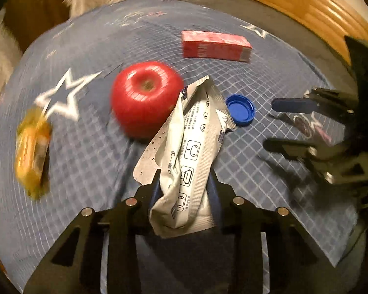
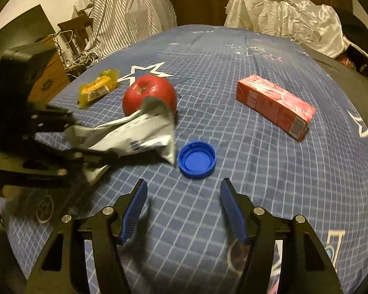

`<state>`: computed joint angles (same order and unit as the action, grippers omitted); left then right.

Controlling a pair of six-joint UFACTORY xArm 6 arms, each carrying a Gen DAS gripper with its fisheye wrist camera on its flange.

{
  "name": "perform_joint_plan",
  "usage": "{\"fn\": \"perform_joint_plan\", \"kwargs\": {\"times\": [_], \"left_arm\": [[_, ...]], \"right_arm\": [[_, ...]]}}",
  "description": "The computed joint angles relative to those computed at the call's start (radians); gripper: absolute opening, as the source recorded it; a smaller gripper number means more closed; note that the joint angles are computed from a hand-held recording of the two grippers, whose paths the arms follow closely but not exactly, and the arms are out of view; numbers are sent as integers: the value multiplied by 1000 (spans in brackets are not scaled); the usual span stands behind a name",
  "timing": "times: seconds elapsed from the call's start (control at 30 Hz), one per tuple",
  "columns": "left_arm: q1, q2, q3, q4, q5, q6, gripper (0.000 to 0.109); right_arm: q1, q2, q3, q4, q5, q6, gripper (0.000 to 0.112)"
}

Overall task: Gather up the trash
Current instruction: 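Grasp the white-grey snack wrapper with the left tool, then grasp the blue bottle cap with the right tool while the left tool holds the wrapper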

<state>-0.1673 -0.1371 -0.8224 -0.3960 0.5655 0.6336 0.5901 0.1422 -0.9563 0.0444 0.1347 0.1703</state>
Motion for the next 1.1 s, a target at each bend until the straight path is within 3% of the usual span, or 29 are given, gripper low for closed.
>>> {"fn": "perform_joint_plan", "kwargs": {"times": [0.1, 0.2, 0.27, 0.37, 0.5, 0.6, 0.7, 0.8, 0.93, 1.1], "left_arm": [[54, -116, 88, -34, 51, 6, 34], [97, -187, 158, -22, 40, -4, 37], [93, -202, 178, -2, 7, -19, 45], [68, -215, 185, -38, -50, 18, 59], [38, -140, 141, 32, -98, -21, 64], [40, -72, 103, 111, -95, -98, 62], [39, -56, 96, 82, -92, -105, 52], [35, -76, 122, 1, -131, -81, 38], [28, -166, 210, -87, -223, -68, 33], [37, -358, 338, -36, -301, -177, 33]], "right_arm": [[0, 36, -50, -35, 32, 8, 63], [-3, 96, -122, -150, 86, 84, 63], [-7, 126, -162, -252, 116, 169, 63], [-8, 152, -200, -300, 143, 221, 63], [-3, 188, -254, -337, 191, 254, 63], [-2, 204, -280, -350, 213, 261, 59], [-1, 201, -273, -396, 201, 306, 41], [0, 183, -248, -530, 181, 440, 40], [-14, 107, -172, -743, 118, 698, 40], [4, -21, -89, -1096, 90, 1109, 40]]}}
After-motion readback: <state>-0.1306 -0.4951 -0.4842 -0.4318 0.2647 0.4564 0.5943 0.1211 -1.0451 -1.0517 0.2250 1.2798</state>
